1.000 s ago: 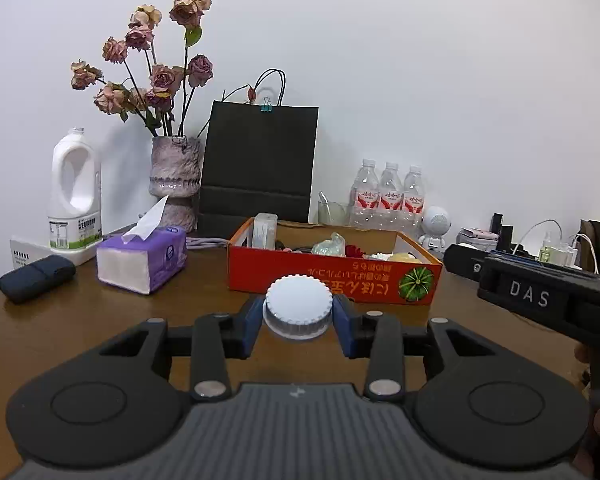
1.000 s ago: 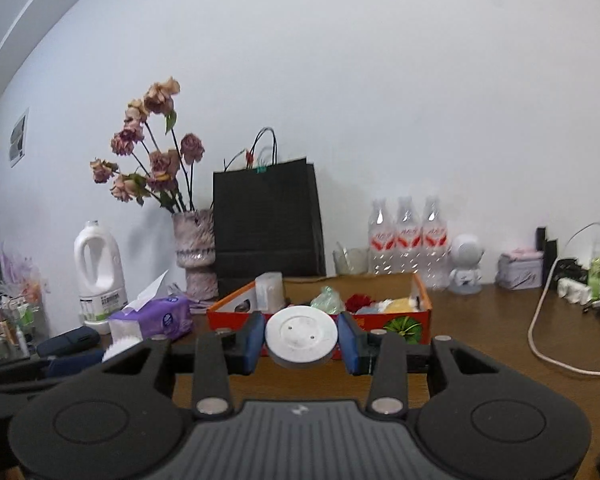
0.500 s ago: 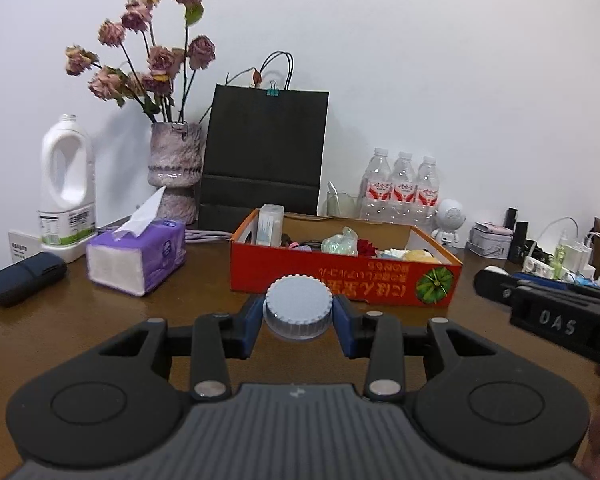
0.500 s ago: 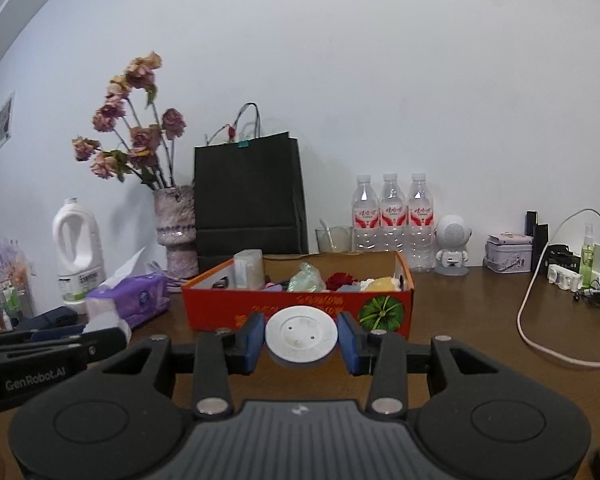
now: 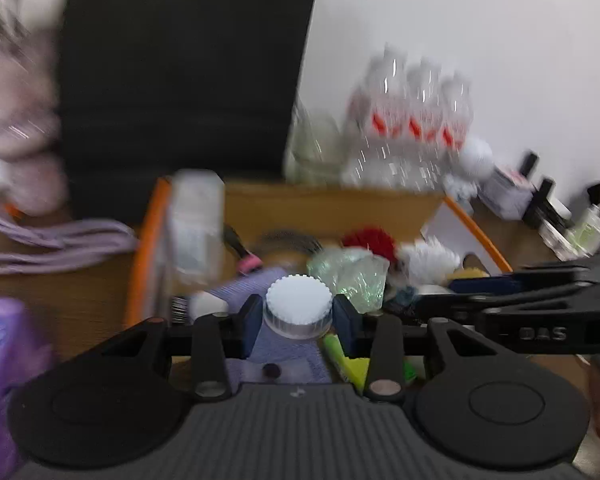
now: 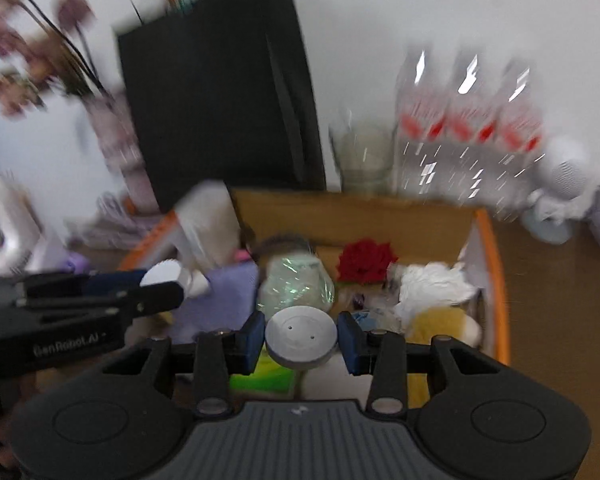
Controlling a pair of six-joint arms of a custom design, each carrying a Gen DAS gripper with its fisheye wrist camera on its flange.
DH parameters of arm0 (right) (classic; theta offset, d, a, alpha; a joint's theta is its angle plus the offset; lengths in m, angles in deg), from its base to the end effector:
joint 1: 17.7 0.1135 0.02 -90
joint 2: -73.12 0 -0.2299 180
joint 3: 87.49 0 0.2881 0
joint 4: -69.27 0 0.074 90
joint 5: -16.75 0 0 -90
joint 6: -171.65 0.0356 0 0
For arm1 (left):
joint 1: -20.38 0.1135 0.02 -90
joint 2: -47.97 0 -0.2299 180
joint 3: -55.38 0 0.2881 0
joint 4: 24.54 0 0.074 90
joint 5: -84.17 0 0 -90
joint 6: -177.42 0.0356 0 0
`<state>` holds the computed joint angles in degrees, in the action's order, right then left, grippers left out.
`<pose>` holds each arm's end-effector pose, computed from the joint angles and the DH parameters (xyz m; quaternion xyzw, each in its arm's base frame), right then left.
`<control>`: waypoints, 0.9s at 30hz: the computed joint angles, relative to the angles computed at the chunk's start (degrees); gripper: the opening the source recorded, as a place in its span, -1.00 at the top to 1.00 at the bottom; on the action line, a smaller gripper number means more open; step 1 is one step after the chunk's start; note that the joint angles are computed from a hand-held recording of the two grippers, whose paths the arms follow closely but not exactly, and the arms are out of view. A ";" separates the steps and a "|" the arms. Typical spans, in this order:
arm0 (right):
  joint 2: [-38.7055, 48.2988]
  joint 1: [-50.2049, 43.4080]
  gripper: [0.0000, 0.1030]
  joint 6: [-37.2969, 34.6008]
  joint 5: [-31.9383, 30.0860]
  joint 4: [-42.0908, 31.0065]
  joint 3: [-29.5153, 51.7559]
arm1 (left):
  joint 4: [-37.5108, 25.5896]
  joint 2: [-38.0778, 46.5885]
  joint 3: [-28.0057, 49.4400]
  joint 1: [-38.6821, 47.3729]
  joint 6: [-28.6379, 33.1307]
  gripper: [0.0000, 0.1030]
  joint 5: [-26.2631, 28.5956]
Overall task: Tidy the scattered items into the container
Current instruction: 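Carry both items into the box and open both tools, then withdraw both tools from the box back over the table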
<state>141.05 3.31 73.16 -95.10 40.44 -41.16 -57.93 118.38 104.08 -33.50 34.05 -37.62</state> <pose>0.2470 0.1091 0.1380 -0.2973 0.8771 0.2135 0.3109 0.1744 -0.2072 0.1380 -0.0780 0.9179 -0.0773 0.3814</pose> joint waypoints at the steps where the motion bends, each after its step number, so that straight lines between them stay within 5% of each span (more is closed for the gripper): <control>1: 6.77 0.35 0.26 -1.18 -0.13 -1.79 4.96 | 0.71 0.93 0.31 2.68 1.82 0.24 2.97; 6: 25.04 4.54 0.26 -3.72 7.91 -3.78 17.41 | -1.18 11.69 6.91 8.00 10.49 0.08 10.70; 8: 26.78 4.86 0.22 -2.66 7.94 -2.97 18.30 | -3.37 14.58 8.72 7.38 10.75 -0.27 10.02; 11: 27.75 5.15 0.08 -2.43 8.52 -3.29 19.45 | -3.44 12.29 7.42 8.04 9.62 -0.35 11.33; 15: 26.34 4.38 0.01 -1.29 8.48 -5.98 20.79 | -7.72 3.33 6.22 8.69 8.95 -0.57 11.94; 20: 19.23 2.03 -0.36 -1.26 6.30 -13.22 21.94 | -16.51 -1.49 10.22 7.43 7.57 -0.88 9.17; 23: 15.11 0.87 -0.64 -0.90 6.62 -18.26 23.42 | -20.62 -0.35 12.48 6.13 3.43 -0.90 8.36; 27: 13.18 -1.02 -0.72 -0.10 8.95 -23.46 24.89 | -26.31 0.52 14.15 2.38 -6.42 -1.00 3.95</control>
